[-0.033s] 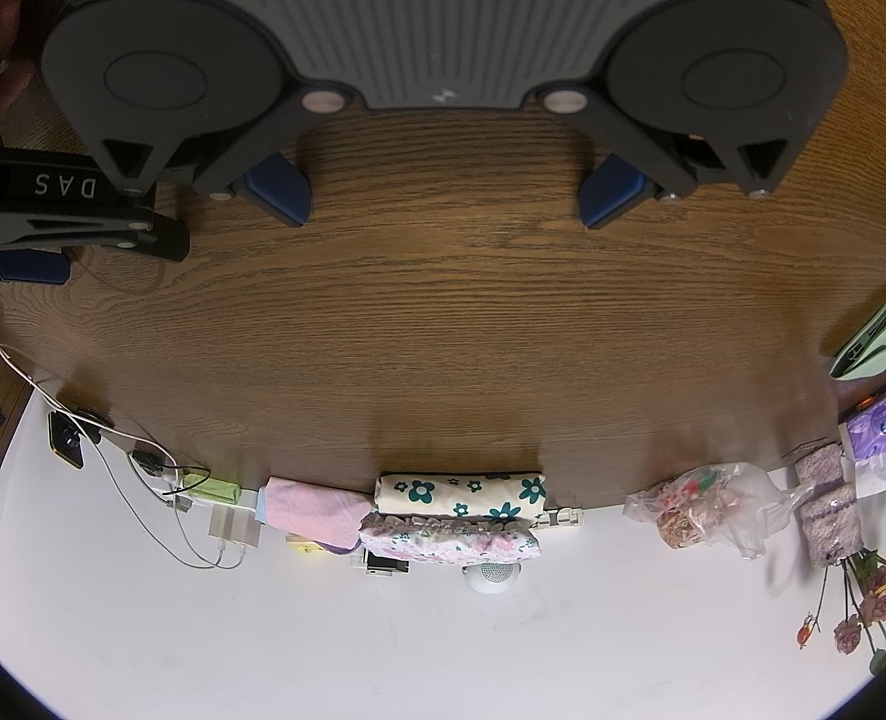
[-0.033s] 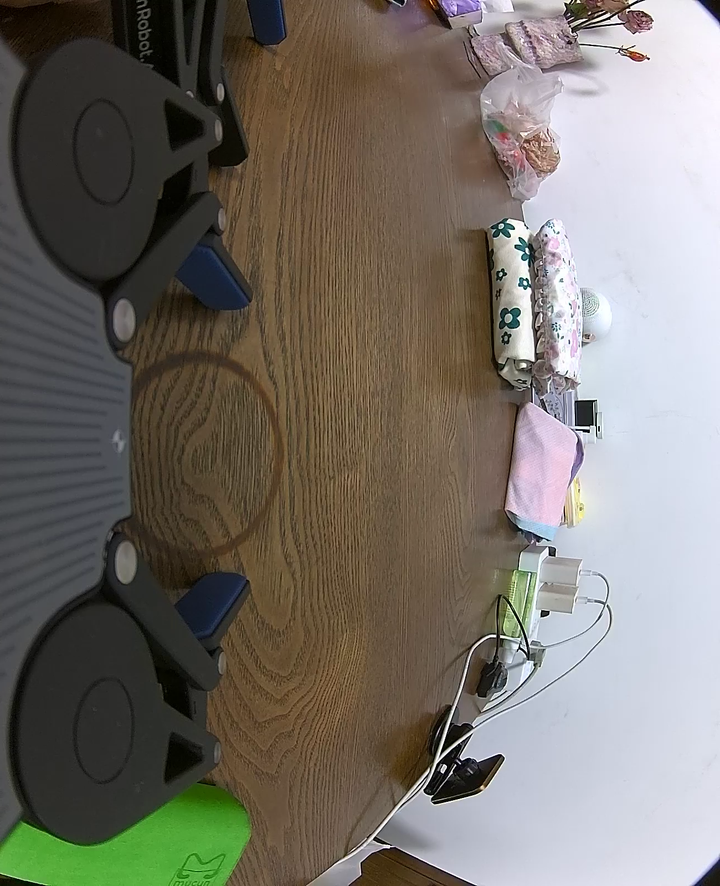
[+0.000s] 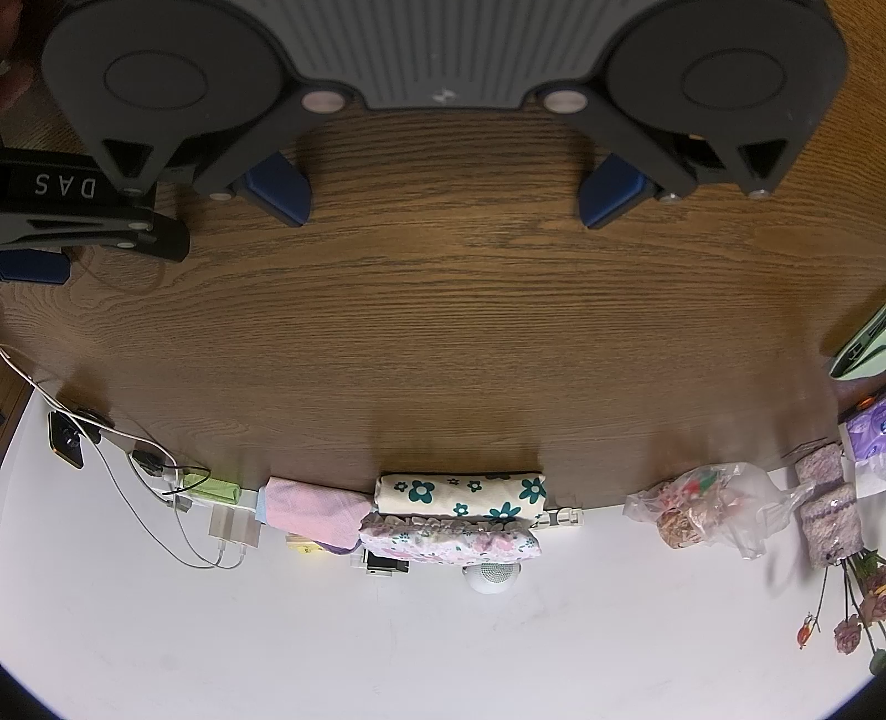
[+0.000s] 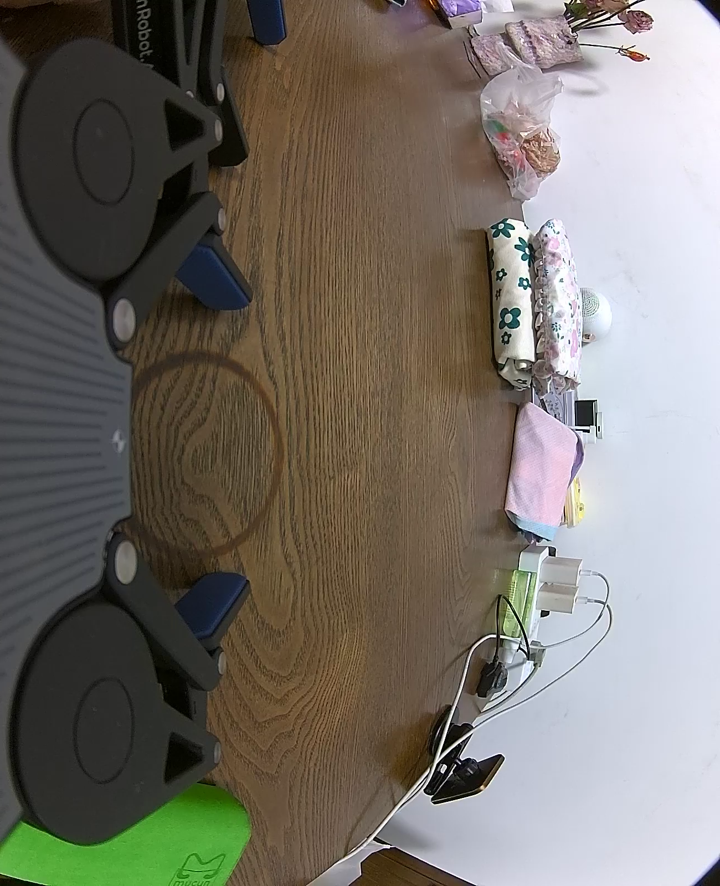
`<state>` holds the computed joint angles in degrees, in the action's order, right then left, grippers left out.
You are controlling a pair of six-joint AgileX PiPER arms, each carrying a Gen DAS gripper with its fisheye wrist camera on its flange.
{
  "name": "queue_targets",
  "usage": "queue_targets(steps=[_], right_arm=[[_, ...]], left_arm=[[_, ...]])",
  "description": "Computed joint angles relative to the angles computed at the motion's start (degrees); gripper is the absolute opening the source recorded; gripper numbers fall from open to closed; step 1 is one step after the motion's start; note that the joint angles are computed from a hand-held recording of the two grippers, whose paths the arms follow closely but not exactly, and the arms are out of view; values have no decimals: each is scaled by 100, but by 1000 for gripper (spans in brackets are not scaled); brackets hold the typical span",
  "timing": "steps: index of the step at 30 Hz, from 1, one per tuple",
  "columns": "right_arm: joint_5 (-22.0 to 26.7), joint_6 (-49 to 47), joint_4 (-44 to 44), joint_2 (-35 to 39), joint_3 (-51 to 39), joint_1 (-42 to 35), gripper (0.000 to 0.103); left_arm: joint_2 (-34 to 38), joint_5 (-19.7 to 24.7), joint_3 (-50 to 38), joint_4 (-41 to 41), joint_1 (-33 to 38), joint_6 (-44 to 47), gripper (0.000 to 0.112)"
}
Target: Fold clothes
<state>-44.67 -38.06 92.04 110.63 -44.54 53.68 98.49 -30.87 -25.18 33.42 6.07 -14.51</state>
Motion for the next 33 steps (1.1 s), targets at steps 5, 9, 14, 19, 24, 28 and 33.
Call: queue_targets(steps=[5,9,14,19,24,28,33], right_arm=[[-1,-1,2,0,-1,2,102],[-1,-1,2,0,-1,2,102],[-4,-7,10,0,-4,7,102],[-5,-27,27,-18,1,10,103],[8,-4,1,-11,3,-6,102],[7,17,-10,6,0,-2,102],[16,23,-26,-21,20,-1,102]], left_arm=[[-5,1,2,9,3,-8,103],[-15,5,10,-13,2,0,103],[17,-2,-12,-29,-10,7,103],[46,-35,-4,-46,1,49,103],[26,-14,-19,25,13,-10,103],[36,-12,-38,76,20,-51,103],[49,-15,-39,14,2,-7,103]])
